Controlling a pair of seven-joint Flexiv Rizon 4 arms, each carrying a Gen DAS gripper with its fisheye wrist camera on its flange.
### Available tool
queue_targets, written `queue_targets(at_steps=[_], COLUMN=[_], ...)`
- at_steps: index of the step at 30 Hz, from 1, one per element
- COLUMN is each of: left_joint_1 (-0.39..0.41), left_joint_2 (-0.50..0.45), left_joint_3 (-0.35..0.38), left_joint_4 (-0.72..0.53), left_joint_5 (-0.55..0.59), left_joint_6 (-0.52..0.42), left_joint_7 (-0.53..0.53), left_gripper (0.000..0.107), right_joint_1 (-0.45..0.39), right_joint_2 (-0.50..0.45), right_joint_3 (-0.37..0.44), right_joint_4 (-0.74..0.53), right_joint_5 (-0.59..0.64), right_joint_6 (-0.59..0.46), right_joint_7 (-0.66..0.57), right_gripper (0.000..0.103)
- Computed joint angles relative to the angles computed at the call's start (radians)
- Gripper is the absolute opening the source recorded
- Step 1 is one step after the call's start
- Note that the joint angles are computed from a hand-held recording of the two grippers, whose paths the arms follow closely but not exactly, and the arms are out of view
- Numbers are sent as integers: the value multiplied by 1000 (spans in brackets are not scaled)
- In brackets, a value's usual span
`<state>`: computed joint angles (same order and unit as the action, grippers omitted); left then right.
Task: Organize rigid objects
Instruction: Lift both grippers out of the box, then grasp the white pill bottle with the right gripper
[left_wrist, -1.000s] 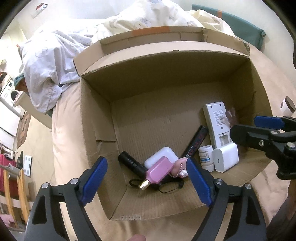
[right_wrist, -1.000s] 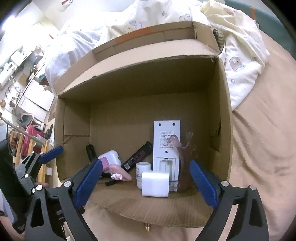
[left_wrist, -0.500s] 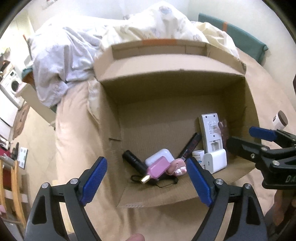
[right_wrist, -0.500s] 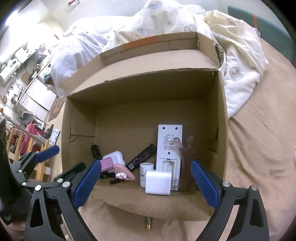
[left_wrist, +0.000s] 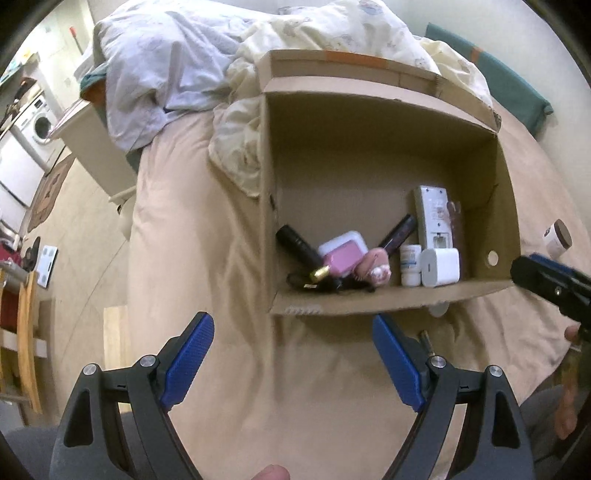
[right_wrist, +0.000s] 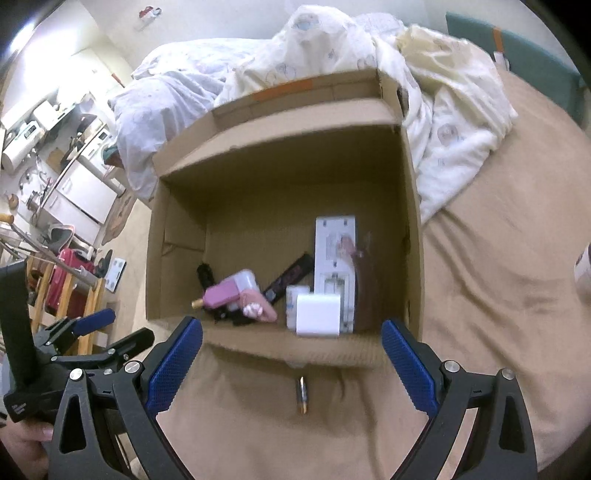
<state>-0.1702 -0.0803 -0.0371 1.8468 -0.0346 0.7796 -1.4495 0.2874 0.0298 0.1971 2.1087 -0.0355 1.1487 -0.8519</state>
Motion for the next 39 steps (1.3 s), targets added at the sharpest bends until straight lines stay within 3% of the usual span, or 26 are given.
queue_targets(at_steps=[3,8,17,20,22,27,32,39], left_joint_1=[1,7,19,18,18,14,13,12], left_joint_2=[18,26,11,9,10,11,5,-17], left_joint_3=[4,7,8,6,5,2,4,4], left_joint_4=[26,43,39,38,39,41,41,24], left_joint_5=[-12,11,-16,-28,-41,-60,-39,-22], left_joint_6=[3,20,-27,-34,-36,-45,-56,-75], left_joint_7=[11,1,-35,-29,-24,-7,-14,-40], left_gripper=[86,86,86,86,86,86,86,86], right_joint_1=[11,23,19,17,21,44,41,54], right_joint_2=[5,19,-29,-70,-99,-184,-243,-248], right_joint_3=[8,15,-6,-2,2,3,15,9], right_joint_4=[4,18,-36,-57,-71,-123,-163,-149], right_joint_5=[85,119,395,339,281,104,106,33], right_joint_6=[-7,-25,-116,-166,-179,-226,-214,-202], right_joint_7=[-28,-26,-130,-118,-112,-109,-100,-32], right_gripper=[103,103,103,101,87,83,68,32])
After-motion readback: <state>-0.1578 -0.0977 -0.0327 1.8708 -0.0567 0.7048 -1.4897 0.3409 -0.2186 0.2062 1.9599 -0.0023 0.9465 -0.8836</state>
